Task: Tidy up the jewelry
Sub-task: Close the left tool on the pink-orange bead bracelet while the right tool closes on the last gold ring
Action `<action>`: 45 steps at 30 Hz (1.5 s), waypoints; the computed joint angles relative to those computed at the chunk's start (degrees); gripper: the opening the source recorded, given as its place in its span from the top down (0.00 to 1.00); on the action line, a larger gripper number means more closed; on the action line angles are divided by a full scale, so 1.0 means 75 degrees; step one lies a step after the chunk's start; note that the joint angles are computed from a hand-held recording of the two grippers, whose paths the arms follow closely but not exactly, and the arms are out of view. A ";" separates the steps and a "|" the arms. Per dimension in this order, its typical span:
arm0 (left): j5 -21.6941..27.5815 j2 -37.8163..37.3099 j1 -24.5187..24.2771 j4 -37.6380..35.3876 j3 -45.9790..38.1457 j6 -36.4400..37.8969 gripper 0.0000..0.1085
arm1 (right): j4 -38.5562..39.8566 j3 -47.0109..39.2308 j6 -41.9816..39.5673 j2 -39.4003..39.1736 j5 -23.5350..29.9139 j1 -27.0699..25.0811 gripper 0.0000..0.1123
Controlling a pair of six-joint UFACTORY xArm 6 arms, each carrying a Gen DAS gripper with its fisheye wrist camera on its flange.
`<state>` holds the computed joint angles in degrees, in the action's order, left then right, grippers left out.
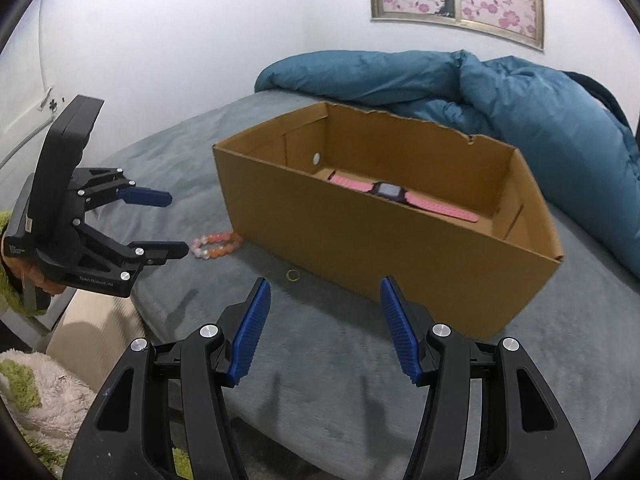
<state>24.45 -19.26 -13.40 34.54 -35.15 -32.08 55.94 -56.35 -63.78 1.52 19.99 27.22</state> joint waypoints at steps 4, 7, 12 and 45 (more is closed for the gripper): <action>-0.0072 0.0027 0.0061 -0.0029 0.0048 0.0027 0.36 | -0.0177 -0.0095 0.0104 0.0133 0.0067 0.0092 0.51; -0.0132 0.0029 0.0119 -0.0076 0.0080 0.0096 0.36 | -0.0231 -0.0150 0.0106 0.0195 0.0121 0.0137 0.51; -0.0204 0.0038 0.0201 -0.0299 0.0140 0.0277 0.36 | -0.0320 -0.0295 0.0119 0.0355 0.0196 0.0196 0.51; -0.2801 0.0624 0.0237 -0.4372 0.0966 0.4870 0.57 | -0.0905 -0.1579 0.1306 0.2140 0.0057 0.0637 0.74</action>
